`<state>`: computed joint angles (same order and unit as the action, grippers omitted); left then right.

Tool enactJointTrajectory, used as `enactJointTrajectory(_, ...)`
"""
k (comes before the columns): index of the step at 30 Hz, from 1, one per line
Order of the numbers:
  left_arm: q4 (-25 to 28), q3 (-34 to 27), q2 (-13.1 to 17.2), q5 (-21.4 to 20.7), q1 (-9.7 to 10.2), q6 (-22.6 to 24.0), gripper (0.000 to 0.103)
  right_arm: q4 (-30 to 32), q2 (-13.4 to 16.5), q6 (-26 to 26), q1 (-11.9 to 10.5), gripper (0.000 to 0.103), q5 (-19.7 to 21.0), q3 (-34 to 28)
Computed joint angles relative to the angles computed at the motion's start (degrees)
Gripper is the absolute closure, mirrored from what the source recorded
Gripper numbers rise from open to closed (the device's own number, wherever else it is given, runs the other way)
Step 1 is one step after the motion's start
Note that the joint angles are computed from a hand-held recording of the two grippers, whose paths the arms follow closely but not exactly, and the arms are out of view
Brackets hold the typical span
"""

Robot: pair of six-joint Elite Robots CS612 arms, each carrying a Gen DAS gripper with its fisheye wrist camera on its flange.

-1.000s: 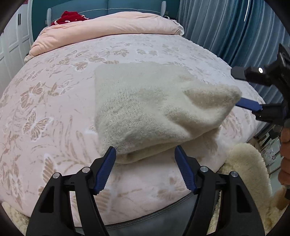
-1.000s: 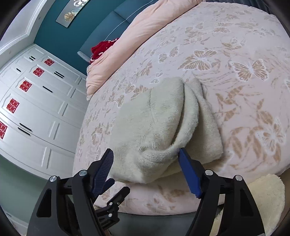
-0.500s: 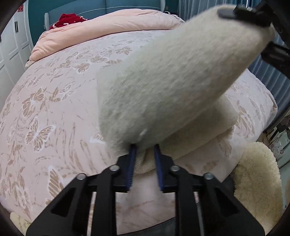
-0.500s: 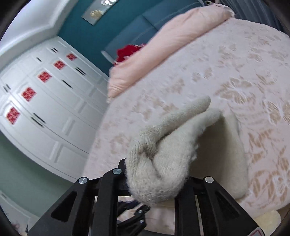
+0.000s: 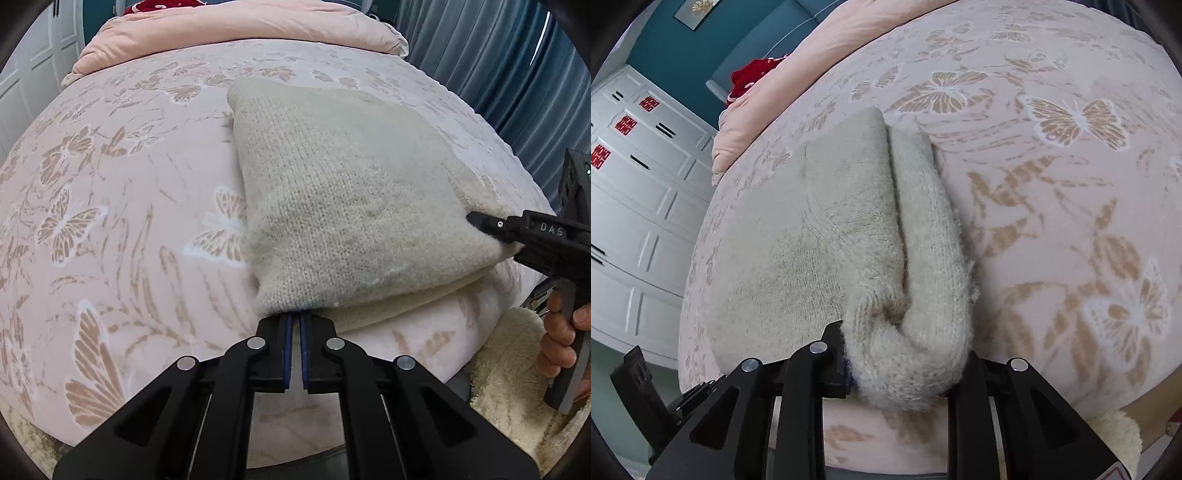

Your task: Fold small clothes

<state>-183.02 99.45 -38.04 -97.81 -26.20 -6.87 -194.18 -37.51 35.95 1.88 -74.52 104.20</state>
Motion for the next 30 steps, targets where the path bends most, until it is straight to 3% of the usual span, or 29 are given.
enactJointTrajectory(2, -0.8, 0.9, -0.7, -1.7, 0.61, 0.6, 0.099, -1.7, -1.5, 2.4, 0.3, 0.072, -2.4, 1.7)
enactJointTrajectory(4, -1.3, 2.1, -1.5, -2.9, 1.26, 0.6, 0.090, -2.5, -3.6, 3.7, 1.9, 0.066, -10.2, 3.1)
enactJointTrajectory(6, -2.6, 3.4, -2.2, -2.7, 1.75, -1.2, 0.061, -1.3, -5.8, 3.0, 3.9, 0.069, -19.2, 3.3)
enactJointTrajectory(7, -3.9, 4.0, -2.5, -3.1, 2.14, -2.3, 0.059, -2.5, -6.2, 0.5, 4.8, 0.075, -20.8, 2.9)
enactJointTrajectory(8, -4.7, 4.4, -2.8, -3.8, 2.53, -3.0, 0.056, -2.9, -6.5, -3.1, 5.4, 0.081, -20.0, 1.8)
enactJointTrajectory(11, -5.5, 5.3, -3.7, -3.1, 3.07, -4.3, 0.055, -1.2, -6.2, -12.1, 7.0, 0.082, -15.6, -2.9)
enactJointTrajectory(13, -6.3, 5.6, -4.1, -2.7, 3.42, -5.3, 0.054, 1.4, -4.2, -15.7, 7.6, 0.083, -11.5, -6.7)
enactJointTrajectory(16, -7.6, 6.2, -4.5, -1.9, 3.84, -7.1, 0.045, 16.3, 0.9, -19.0, 8.3, 0.084, -5.7, -13.5)
enactJointTrajectory(18, -8.0, 6.5, -4.6, -2.2, 4.31, -8.0, 0.042, 19.6, 3.3, -19.9, 9.5, 0.085, -7.2, -15.1)
enactJointTrajectory(20, -7.7, 6.6, -4.7, -2.3, 4.78, -8.4, 0.041, 17.9, 1.6, -20.0, 9.8, 0.086, -7.9, -13.2)
enactJointTrajectory(23, -7.6, 6.2, -4.3, -2.7, 5.20, -10.0, 0.035, 12.5, -0.6, -13.8, 7.8, 0.088, -0.8, -10.6)
enactJointTrajectory(24, -7.5, 6.0, -4.0, -3.4, 5.29, -10.5, 0.035, 11.7, -0.8, -12.8, 7.5, 0.088, -0.1, -10.3)
enactJointTrajectory(27, -7.2, 5.3, -3.7, -3.8, 4.85, -10.8, 0.035, 20.5, 1.7, -17.6, 8.4, 0.091, -2.0, -13.7)
enactJointTrajectory(30, -7.5, 4.8, -3.9, -5.0, 4.28, -9.8, 0.031, 19.3, 1.2, -18.6, 8.1, 0.093, -1.2, -13.0)
